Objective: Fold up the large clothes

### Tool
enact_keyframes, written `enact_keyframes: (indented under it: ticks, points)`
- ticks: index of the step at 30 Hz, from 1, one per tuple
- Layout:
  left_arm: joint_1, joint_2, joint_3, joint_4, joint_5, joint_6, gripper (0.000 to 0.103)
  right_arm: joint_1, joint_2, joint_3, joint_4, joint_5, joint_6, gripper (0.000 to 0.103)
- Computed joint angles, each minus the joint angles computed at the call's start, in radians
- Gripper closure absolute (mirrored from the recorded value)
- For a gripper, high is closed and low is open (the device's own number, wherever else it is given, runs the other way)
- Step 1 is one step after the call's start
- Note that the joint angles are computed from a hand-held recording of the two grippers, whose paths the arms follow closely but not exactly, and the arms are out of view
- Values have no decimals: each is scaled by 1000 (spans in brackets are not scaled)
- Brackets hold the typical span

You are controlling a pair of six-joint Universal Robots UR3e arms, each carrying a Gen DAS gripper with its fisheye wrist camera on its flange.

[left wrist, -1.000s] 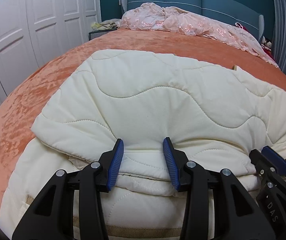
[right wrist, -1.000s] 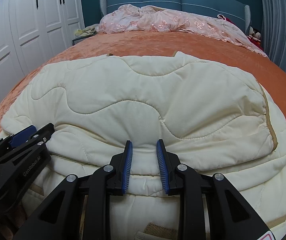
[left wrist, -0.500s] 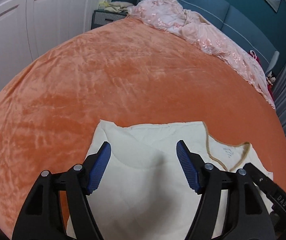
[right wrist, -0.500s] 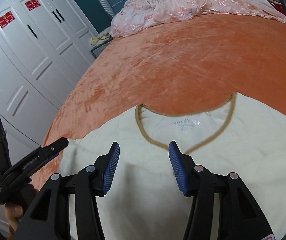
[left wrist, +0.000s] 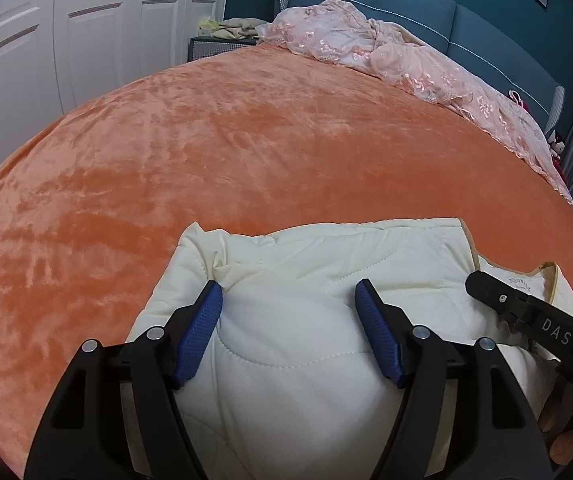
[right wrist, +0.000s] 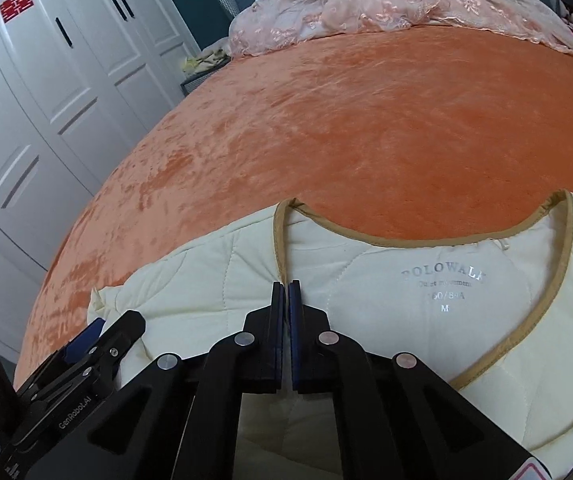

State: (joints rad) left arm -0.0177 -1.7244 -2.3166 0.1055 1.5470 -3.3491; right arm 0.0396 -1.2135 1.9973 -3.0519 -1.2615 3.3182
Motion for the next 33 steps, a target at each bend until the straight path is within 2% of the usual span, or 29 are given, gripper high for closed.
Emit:
enact_keyframes:
  ticks: [4, 9, 12, 13, 15, 17, 20, 22, 23, 25, 28, 31, 33]
  points:
    - [-29, -27, 25, 2, 44, -3, 36, 33, 22, -20, 1, -67, 8, 103]
    - [-52, -59, 45, 12, 81, -1, 36, 40, 55, -65, 49, -84, 15, 103]
    - [-72, -78, 61, 10, 116, -4, 35, 26, 43, -38, 18, -58, 23, 103]
    - [-79, -82, 70, -1, 128, -5, 35, 13, 20, -7, -13, -49, 37, 103]
    - [-82, -79, 81, -24, 135, -6, 34, -17, -71, 75, -71, -96, 101, 94]
    - [-77, -72, 84, -38, 127, -1, 33, -140, -219, 209, -92, -29, 131, 92]
    - [-65, -22, 96, -115, 99, 11, 26, -389, -453, 340, 109, 93, 20, 83]
    - [-72, 59, 106, -209, 92, 6, 26, -574, -596, 416, 243, 149, -119, 75]
    - [-72, 103, 92, -215, 64, 4, 26, -659, -641, 435, 313, 182, -187, 72]
    - [-113, 168, 128, -274, 35, -10, 26, -815, -687, 445, 449, 254, -305, 72]
    - [-225, 114, 341, -423, -25, -13, 26, -944, -680, 431, 550, 321, -411, 80]
    - [-340, -54, 616, -556, -97, -22, 28, -966, -609, 410, 572, 329, -426, 92]
    - [-406, -196, 804, -638, -126, -35, 31, -960, -588, 417, 551, 329, -435, 94]
